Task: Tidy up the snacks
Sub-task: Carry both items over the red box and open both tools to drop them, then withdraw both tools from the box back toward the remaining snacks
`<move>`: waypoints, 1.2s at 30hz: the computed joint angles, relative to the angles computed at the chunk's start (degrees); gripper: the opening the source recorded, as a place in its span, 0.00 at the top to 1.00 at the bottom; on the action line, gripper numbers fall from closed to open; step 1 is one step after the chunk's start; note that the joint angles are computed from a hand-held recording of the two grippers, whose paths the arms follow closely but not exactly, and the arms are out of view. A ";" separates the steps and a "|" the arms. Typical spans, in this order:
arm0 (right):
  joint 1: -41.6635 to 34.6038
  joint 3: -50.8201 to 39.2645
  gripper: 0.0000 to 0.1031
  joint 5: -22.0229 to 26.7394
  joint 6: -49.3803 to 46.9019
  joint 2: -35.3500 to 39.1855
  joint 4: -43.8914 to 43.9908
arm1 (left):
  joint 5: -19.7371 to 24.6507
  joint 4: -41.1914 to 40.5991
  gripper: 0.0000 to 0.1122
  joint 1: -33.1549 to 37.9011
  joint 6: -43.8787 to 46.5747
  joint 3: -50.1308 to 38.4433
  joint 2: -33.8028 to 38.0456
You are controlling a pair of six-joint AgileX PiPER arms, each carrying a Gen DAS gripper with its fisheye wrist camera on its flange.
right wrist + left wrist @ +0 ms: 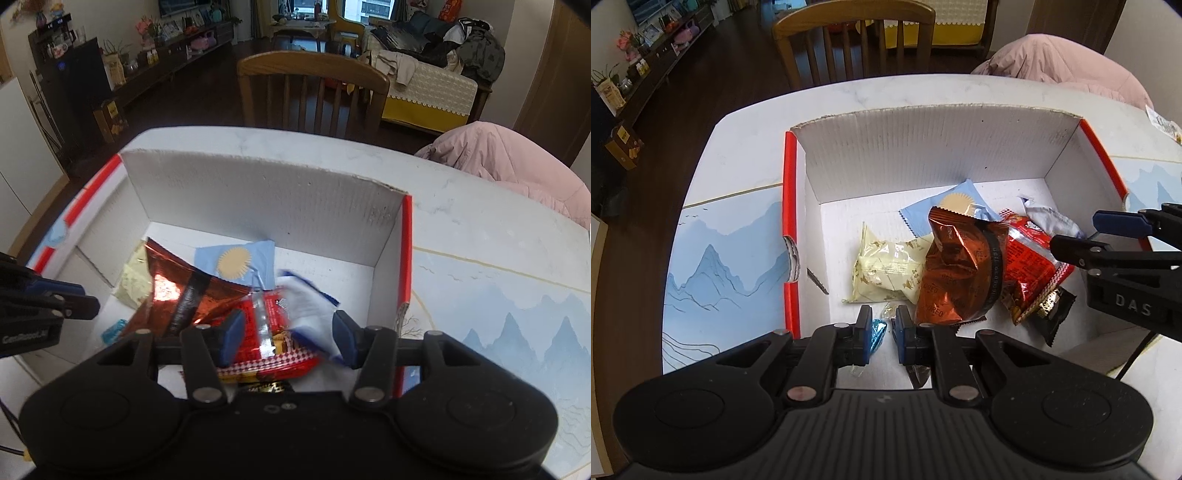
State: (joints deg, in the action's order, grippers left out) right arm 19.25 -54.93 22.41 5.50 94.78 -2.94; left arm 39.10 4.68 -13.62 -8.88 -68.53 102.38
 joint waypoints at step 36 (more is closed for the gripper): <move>21.75 17.60 0.21 10.30 37.90 -38.04 -22.19 | 0.25 -11.71 0.79 1.57 11.94 23.04 -36.31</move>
State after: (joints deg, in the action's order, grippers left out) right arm 41.00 -37.33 32.72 43.39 56.74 -25.14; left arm 39.35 -7.03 -12.05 3.05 -45.49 66.07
